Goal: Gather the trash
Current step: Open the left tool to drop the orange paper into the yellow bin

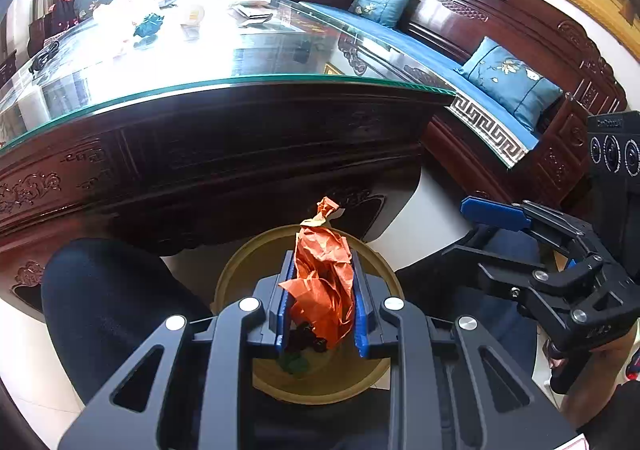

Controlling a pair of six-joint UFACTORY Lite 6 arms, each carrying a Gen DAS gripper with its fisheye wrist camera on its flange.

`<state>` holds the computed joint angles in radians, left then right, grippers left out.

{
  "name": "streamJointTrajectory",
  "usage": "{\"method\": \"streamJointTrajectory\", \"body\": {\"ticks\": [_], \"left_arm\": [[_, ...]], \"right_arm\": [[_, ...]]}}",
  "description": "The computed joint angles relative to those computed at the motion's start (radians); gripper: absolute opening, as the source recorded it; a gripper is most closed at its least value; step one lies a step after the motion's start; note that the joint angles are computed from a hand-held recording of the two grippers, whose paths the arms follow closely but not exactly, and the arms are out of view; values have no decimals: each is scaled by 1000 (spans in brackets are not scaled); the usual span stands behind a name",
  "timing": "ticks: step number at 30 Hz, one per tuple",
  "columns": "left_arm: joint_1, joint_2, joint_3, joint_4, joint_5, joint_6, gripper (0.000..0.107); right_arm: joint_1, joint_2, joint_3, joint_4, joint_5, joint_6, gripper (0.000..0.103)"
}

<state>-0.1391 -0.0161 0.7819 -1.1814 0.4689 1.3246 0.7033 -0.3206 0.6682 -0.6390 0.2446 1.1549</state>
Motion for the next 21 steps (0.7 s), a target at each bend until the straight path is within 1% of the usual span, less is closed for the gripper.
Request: {"method": "streamJointTrajectory", "body": {"ticks": [7, 11, 13, 15, 17, 19, 21], "left_arm": [[-61, 21, 11, 16, -16, -24, 25], [-105, 32, 24, 28, -30, -43, 31], [-114, 41, 32, 22, -26, -32, 35], [-127, 51, 40, 17, -19, -29, 37], [-138, 54, 43, 13, -18, -27, 45], [-143, 61, 49, 2, -13, -22, 58], [-154, 67, 55, 0, -27, -26, 61]], "right_arm": [[-31, -54, -34, 24, 11, -24, 82], [-58, -95, -65, 74, 13, -70, 82], [-67, -111, -78, 79, 12, -73, 82], [-79, -129, -92, 106, 11, -99, 82], [-91, -138, -100, 126, 6, -120, 82], [-103, -150, -111, 147, 0, -143, 82], [-118, -162, -120, 180, -4, -179, 82]]}}
